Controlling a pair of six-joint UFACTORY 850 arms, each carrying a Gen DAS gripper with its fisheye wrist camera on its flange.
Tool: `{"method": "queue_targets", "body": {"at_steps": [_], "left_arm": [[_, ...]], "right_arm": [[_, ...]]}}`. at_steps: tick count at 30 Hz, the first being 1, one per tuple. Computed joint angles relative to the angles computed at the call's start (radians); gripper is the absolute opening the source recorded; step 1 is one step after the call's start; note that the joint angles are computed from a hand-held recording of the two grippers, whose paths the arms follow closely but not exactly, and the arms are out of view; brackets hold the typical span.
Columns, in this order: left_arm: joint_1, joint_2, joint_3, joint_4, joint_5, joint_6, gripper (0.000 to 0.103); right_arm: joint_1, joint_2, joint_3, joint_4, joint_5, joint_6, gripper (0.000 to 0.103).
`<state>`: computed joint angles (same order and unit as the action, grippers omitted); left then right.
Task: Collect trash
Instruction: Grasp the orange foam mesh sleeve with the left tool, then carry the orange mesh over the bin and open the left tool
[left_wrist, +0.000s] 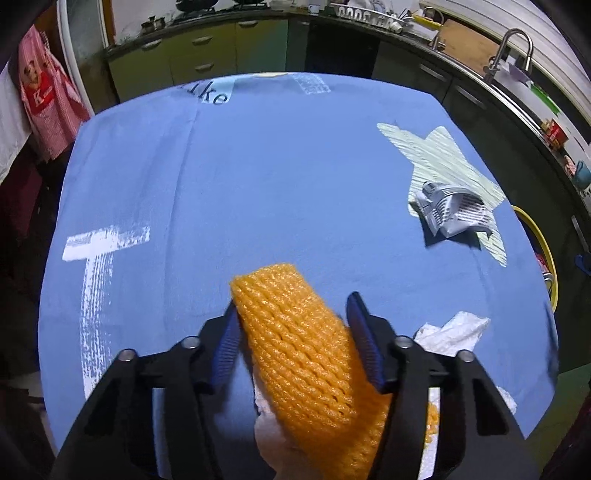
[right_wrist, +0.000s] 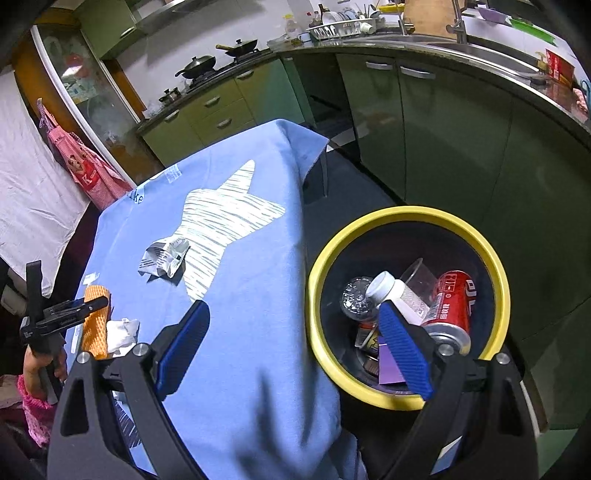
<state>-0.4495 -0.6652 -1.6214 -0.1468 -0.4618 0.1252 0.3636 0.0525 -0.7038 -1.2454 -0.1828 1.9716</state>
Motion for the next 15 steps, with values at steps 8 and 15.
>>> {"method": "queue_targets", "body": {"at_steps": [8,15], "left_arm": [[0.002,0.03,0.026,-0.093,0.026,0.112,0.017],[-0.004,0.09,0.064,-0.185,0.063,0.226,0.016]], "right_arm": [[0.014,0.011,0.006,-0.047,-0.003,0.047,0.088],[0.023,0.029,0.018,-0.114,-0.008,0.116,0.089]]}}
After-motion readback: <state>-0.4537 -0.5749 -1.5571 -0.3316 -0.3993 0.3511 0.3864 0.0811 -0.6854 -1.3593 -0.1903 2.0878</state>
